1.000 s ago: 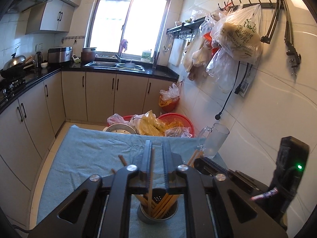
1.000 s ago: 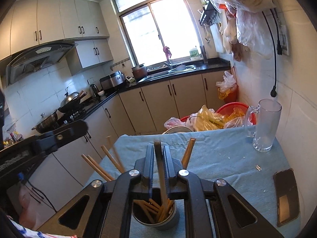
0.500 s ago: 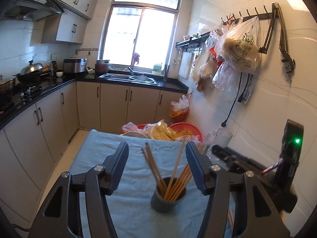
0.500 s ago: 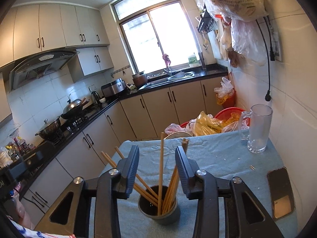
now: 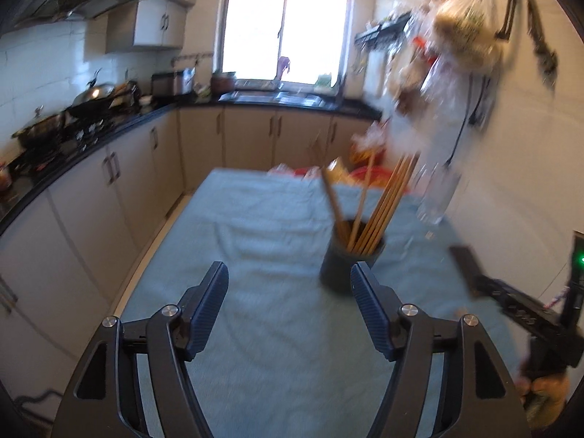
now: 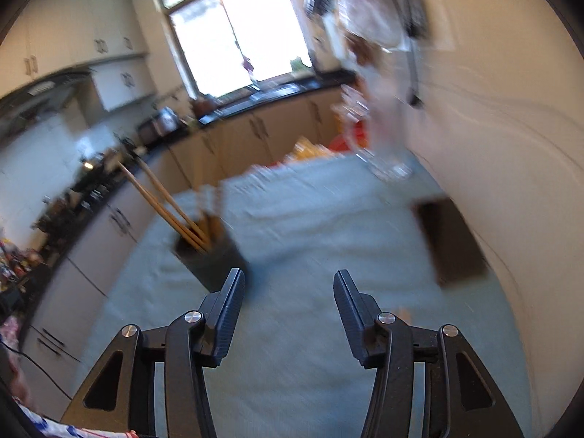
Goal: Organize utensils
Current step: 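Move both open tools down toward the last chopsticks on the towel, then close the right tool on a chopstick pair while the left tool approaches another chopstick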
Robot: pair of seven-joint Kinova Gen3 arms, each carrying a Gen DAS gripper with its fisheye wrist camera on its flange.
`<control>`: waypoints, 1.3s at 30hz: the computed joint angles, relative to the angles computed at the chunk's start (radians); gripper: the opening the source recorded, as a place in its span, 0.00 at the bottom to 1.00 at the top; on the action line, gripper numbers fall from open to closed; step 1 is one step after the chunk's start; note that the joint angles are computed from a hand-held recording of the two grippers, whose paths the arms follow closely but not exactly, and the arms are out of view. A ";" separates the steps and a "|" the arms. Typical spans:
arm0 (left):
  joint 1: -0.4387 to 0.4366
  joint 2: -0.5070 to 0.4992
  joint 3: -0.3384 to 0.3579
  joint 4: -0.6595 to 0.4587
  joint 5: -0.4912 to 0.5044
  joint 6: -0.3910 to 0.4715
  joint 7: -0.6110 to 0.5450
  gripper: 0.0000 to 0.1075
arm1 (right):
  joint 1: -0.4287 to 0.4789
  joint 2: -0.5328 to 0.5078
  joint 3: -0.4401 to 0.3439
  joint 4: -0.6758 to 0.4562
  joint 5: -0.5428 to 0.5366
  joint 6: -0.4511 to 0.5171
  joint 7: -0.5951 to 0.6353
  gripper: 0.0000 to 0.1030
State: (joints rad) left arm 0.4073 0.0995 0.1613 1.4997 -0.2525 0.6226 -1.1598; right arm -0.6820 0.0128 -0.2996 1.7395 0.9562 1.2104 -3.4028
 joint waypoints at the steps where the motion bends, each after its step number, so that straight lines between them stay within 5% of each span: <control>1: 0.000 0.002 -0.001 0.011 0.001 0.012 0.003 0.64 | -0.004 -0.009 -0.005 0.022 -0.019 0.016 -0.013 0.53; 7: -0.015 0.037 0.005 0.033 0.072 0.075 -0.042 0.64 | 0.033 -0.046 -0.056 0.116 -0.191 0.076 -0.012 0.51; 14: -0.019 0.060 0.008 0.030 0.158 0.089 -0.128 0.64 | 0.023 0.007 -0.034 0.119 -0.285 0.083 0.037 0.16; 22: -0.024 0.074 -0.001 0.016 0.184 0.103 -0.133 0.64 | -0.034 0.048 0.046 0.097 -0.281 -0.056 0.040 0.14; 27: -0.015 0.080 -0.002 0.011 0.179 0.114 -0.137 0.64 | 0.061 0.060 -0.048 0.096 -0.263 -0.229 0.032 0.13; 31: -0.008 0.081 0.000 0.014 0.173 0.122 -0.140 0.64 | -0.033 0.075 0.041 0.094 -0.231 -0.156 -0.016 0.13; 35: -0.002 0.099 0.008 0.003 0.188 0.136 -0.153 0.64 | -0.018 0.055 0.024 0.117 -0.254 -0.068 -0.061 0.18; 39: 0.015 0.120 0.013 -0.011 0.197 0.151 -0.162 0.64 | -0.002 -0.001 -0.001 0.160 -0.249 -0.121 -0.024 0.18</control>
State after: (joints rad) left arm 0.4220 0.2197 0.1748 1.4887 -0.0556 0.7738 -1.3216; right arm -0.6842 0.0117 -0.3005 1.8995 0.7072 1.0897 -3.4270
